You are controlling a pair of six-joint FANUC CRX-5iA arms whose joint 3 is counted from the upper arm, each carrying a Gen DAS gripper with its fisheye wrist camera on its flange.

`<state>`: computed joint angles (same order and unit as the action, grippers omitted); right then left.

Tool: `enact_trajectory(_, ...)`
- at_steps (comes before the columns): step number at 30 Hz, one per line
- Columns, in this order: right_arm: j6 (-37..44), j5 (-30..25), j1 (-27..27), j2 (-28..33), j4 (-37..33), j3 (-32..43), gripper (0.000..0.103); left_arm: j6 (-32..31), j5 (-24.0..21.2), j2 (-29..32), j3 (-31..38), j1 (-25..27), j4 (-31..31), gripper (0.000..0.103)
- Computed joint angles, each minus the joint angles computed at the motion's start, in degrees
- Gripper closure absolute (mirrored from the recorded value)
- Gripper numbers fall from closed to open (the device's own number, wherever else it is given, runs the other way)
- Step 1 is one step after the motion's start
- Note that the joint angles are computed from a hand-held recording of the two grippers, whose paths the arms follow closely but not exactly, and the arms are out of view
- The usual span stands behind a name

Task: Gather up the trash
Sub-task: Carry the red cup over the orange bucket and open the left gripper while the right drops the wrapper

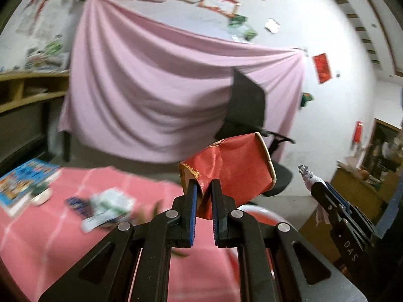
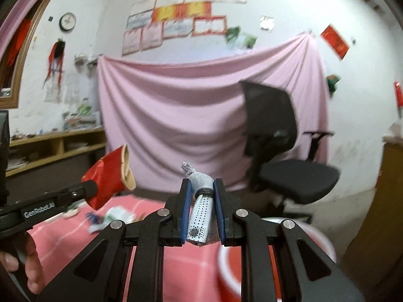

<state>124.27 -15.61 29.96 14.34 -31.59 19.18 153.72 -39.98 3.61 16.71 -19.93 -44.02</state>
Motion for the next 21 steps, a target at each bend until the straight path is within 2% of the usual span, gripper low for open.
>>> enact_trajectory(4, -6.67, 4.02, -0.97, 0.73, 6.56, -0.86, 0.087, -6.73, 4.41, 4.81, 4.29, 1.39, 6.28, 0.095)
enact_trajectory(8, -18.20, 5.54, -1.89, 2.25, 17.57, -2.16, 0.087, -15.20, 5.98, 10.55, 9.22, 2.52, 14.90, 0.095)
enact_trajectory(11, -28.93, 4.71, -2.72, 3.92, 27.13, -2.98, 0.087, -21.22, 3.23, 15.40, 14.13, 2.89, 21.23, 0.095)
enact_trajectory(15, -32.68, 0.88, -4.01, 5.96, 28.65, -1.22, 0.087, -27.45, -2.29, 21.40, 20.57, 4.10, 29.46, 0.095)
enact_trajectory(21, -33.31, -6.45, -5.43, 9.36, 25.76, 4.01, 0.086, -31.67, -9.88, 27.99, 28.24, 5.54, 36.65, 0.095)
